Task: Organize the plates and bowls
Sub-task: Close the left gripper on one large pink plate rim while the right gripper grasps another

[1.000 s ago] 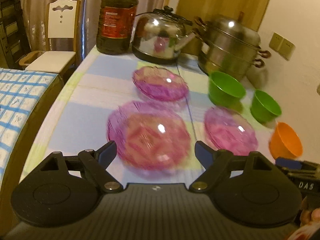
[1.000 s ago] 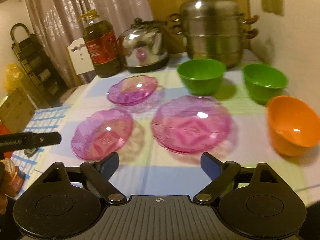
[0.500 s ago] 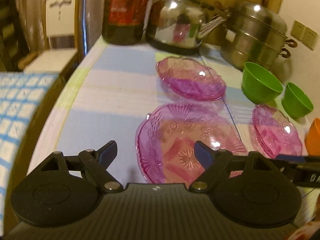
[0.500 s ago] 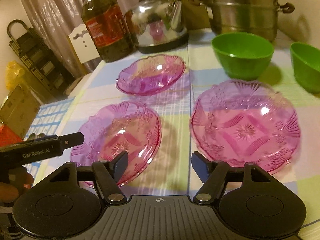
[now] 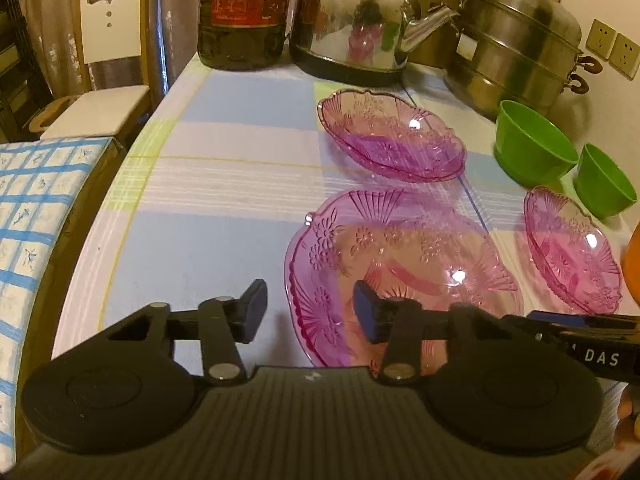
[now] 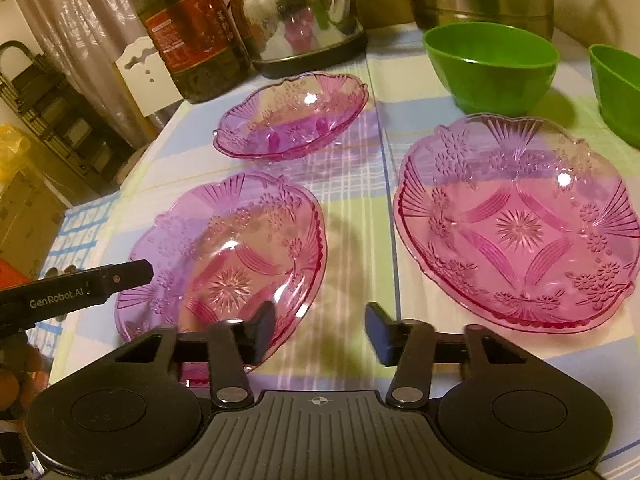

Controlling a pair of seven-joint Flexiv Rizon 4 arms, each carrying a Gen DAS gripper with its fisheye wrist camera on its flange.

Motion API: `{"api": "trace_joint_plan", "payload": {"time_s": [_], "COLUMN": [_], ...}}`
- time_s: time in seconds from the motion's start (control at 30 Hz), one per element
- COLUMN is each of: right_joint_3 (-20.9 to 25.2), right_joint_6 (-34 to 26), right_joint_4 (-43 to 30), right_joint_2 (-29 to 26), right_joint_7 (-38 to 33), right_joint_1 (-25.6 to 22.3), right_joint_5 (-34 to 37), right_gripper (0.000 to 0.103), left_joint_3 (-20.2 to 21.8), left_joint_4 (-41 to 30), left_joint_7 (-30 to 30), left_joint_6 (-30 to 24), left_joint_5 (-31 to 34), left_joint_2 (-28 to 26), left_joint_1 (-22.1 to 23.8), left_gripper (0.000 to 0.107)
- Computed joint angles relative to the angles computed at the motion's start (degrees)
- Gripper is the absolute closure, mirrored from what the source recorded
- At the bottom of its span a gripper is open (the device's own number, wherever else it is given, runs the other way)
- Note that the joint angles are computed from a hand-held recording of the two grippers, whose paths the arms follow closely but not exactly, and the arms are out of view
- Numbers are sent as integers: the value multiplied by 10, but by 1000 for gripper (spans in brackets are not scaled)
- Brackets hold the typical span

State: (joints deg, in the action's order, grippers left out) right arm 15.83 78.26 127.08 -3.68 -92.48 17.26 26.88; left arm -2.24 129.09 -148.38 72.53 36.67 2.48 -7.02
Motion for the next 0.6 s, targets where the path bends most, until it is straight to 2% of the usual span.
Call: {"api": "trace_joint_plan", "payload": {"time_s": [0.1, 0.23, 0.4, 0.6], "right_joint_3": [4, 4, 5, 1], "right_joint_6": [0, 5, 11, 26], "right_joint_4": [-5, -3, -2, 10], "right_joint_2": [-2, -1, -1, 3], "right_joint_7": [-17, -17, -24, -8], "right_joint_1": [-1, 2, 3, 5], "right_joint_5": [16, 14, 14, -10], "right_gripper": [68, 78, 87, 88], "left_joint_3": [4, 8, 4, -4], "left_joint_4": [7, 18, 20, 16], "left_joint_7": [14, 24, 36, 47], "left_joint_6": [9, 24, 25, 6], "left_joint_5": [-18, -34, -48, -58], "left_joint_2": [-3, -1, -1, 11], "left_joint_1": [1, 3, 4, 0], "left_gripper": [68, 86, 91, 93]}}
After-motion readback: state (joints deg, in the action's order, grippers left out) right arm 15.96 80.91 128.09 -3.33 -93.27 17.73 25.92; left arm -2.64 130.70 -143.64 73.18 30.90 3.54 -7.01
